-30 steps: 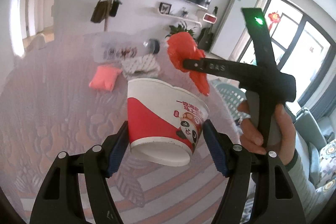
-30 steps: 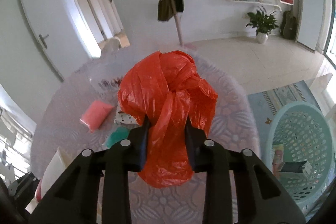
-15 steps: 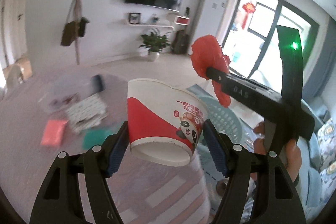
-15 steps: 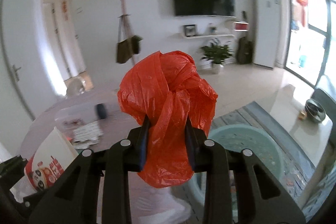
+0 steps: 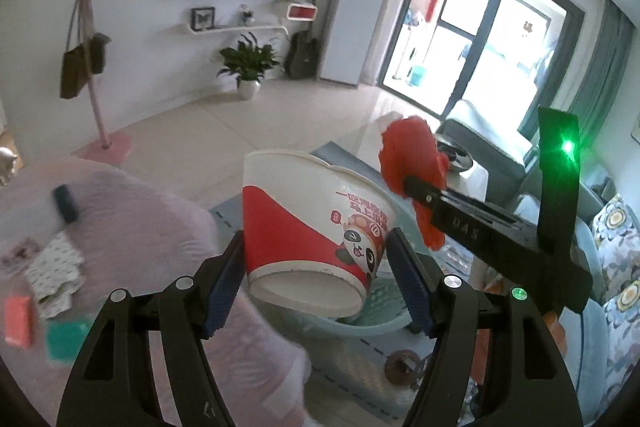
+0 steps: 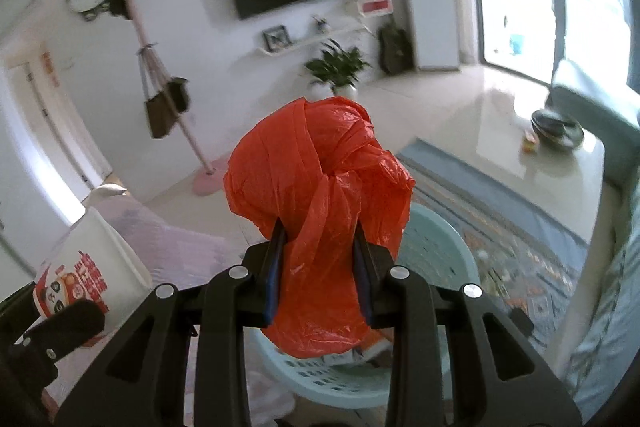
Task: Collect trash
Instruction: 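Carry the paper cup and red bag over the basket and open both tools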
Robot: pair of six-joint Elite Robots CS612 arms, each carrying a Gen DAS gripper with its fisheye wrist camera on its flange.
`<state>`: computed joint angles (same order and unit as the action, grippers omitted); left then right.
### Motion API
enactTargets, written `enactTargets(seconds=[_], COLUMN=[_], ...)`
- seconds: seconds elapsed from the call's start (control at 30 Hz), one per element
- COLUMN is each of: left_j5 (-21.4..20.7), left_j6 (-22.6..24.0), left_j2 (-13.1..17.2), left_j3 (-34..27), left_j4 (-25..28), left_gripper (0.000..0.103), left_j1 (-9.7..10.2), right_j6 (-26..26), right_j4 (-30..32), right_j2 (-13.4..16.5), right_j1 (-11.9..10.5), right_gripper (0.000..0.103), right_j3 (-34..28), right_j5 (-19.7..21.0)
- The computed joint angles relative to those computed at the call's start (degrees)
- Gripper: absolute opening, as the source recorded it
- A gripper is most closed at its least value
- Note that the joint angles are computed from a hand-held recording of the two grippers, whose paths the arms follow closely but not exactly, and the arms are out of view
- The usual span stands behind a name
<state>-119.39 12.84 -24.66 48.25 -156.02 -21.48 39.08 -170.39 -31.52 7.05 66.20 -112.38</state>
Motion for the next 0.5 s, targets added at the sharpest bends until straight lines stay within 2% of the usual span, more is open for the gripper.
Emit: enactTargets(seconds=[0.17, 0.27, 0.4, 0.47, 0.5], left_j5=[2.6, 2.7, 3.0, 2.9, 2.9], left_j6=[2.1, 2.0, 2.5, 2.5, 2.4], left_j2=[2.1, 3.9, 5.8, 6.5, 6.7], left_j3=[-3.2, -6.6, -10.2, -11.5, -11.6], left_j4=[3.7, 7.0, 10.2, 11.0, 11.2], left_gripper=[0.068, 0.068, 0.069, 0.070, 0.072], left_j1=[-1.38, -1.71, -2.16, -2.24, -2.28], right_j6=[5.0, 6.9, 7.5, 7.7, 7.8], right_j4=[3.1, 5.2, 6.7, 6.9, 6.7], right_j2=[0.1, 0.3, 0.3, 0.3, 0.2], right_j1=[-1.4, -1.9, -2.4, -2.7, -2.7], right_gripper=[0.030, 0.030, 0.031, 0.036, 0.042], right_j3=[1.7, 1.9, 2.0, 2.0, 2.1], right_j5=[2.3, 3.4, 4.6, 4.6, 4.5])
